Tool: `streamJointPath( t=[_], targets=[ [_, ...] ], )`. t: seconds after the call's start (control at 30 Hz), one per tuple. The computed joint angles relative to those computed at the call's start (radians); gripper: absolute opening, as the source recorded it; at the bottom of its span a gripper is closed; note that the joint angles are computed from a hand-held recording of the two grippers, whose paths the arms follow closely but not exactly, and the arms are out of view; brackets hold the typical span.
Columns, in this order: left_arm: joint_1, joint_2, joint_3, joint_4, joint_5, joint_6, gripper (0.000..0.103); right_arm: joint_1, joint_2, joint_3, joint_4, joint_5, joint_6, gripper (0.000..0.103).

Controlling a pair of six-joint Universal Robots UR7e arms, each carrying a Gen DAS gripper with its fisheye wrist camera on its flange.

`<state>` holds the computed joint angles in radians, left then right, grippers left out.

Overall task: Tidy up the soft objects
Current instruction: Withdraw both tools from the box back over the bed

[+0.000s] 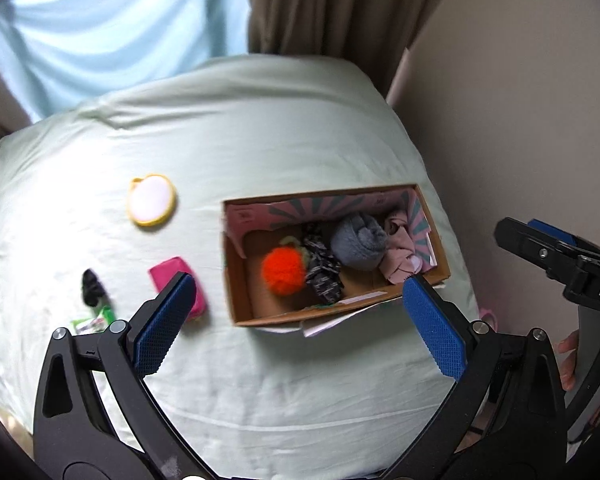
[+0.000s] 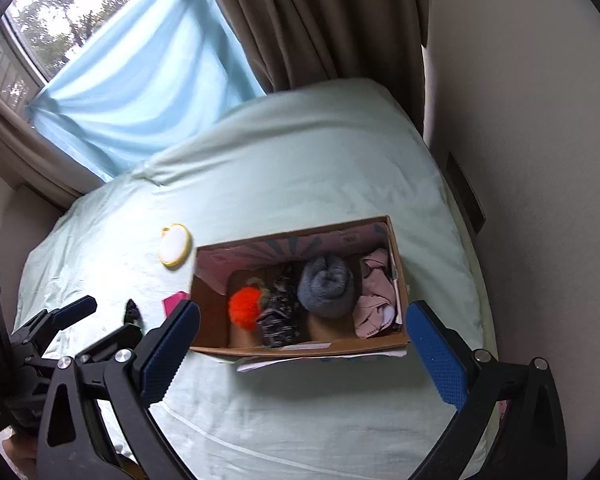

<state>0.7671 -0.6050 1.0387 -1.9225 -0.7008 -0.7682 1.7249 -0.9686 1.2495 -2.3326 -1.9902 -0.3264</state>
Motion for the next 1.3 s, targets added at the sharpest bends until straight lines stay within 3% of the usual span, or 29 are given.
streamJointPath(
  t=[0.4,0.63,0.83,1.03,1.13,1.3],
  targets=[
    [-0.078,-0.262,0.270,0.101,0.139,-0.232,0.103,0.097,-0.088,0.137,-0.092,0.032,-0.021,0.102],
    [-0.104,-0.382,0.352,0.281,0.194,-0.332,0.103,0.162,-0.083,0.197,-0.122,0.016,-0.002,0.102],
    [-0.108,-0.524,0.521,0.075,0.201,-0.188,0.103,0.234,-0.046,0.240,-0.180,-0.032,0.023,0.102],
    [-0.081,-0.602,0.552,0.190,0.204,-0.148,0.103,0.307,0.020,0.258,-0.258,-0.095,0.028,0.102],
    [-0.057,-0.660,0.616,0.068,0.170,-0.017,0.103,0.332,0.063,0.249,-0.282,-0.115,0.047,0.102],
    [-0.013,-0.725,0.674,0.020,0.190,0.111,0.103,0.360,0.146,0.242,-0.377,-0.149,0.063,0.102]
  ],
)
